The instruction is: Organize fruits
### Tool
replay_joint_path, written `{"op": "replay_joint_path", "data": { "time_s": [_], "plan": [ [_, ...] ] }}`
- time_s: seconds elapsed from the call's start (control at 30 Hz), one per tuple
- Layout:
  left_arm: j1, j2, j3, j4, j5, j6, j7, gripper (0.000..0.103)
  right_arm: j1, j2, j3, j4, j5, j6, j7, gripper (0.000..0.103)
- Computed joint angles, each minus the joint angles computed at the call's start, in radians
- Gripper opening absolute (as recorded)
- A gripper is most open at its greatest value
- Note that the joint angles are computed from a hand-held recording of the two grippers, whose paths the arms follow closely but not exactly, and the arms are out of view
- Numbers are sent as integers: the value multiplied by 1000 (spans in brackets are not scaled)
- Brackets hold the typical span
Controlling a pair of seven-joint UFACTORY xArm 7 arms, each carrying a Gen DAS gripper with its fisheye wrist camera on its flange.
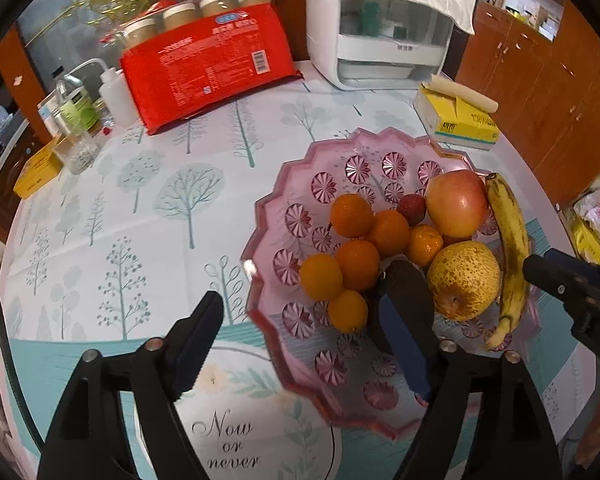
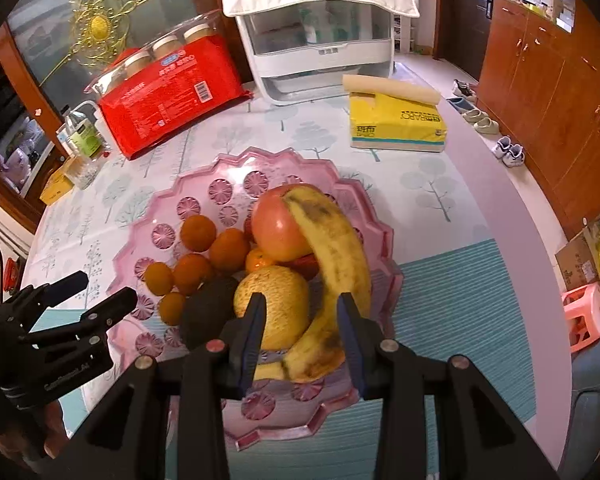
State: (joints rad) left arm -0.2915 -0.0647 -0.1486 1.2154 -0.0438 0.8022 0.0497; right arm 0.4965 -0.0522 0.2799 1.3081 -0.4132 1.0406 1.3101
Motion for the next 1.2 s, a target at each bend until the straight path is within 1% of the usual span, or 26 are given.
{"op": "replay_joint_path", "data": {
  "time_s": [0.2,0.33,0.57,0.8,0.87,1.0,1.07,1.13,1.2],
  "plan": [
    [14,-85,10,-48,-10,28,-36,92,13,-3,11,3,1,-26,-16,37],
    [27,-162,12,-97,-3,29,-66,93,23,-6,18,4,2,-43,-34,37],
    [51,-279,14,-163,13,61,-119,93,45,-3,30,9,13,-68,-68,37],
    [65,-384,31,-214,-5,95,-130,93,72,-2,44,29,15,-83,-83,39],
    [71,-412,35,-224,-7,102,-129,93,81,-3,51,38,2,-81,-78,44],
    [83,-486,48,-242,-10,134,-121,93,102,-12,69,64,-24,-73,-49,50],
    [94,-516,48,-244,-5,152,-122,93,114,-17,83,85,-44,-62,-24,56],
    [104,-544,49,-243,2,174,-121,93,126,-14,96,112,-73,-40,7,58],
    [109,-576,56,-241,0,197,-117,93,141,-12,110,141,-99,-20,45,63]
  ]
}}
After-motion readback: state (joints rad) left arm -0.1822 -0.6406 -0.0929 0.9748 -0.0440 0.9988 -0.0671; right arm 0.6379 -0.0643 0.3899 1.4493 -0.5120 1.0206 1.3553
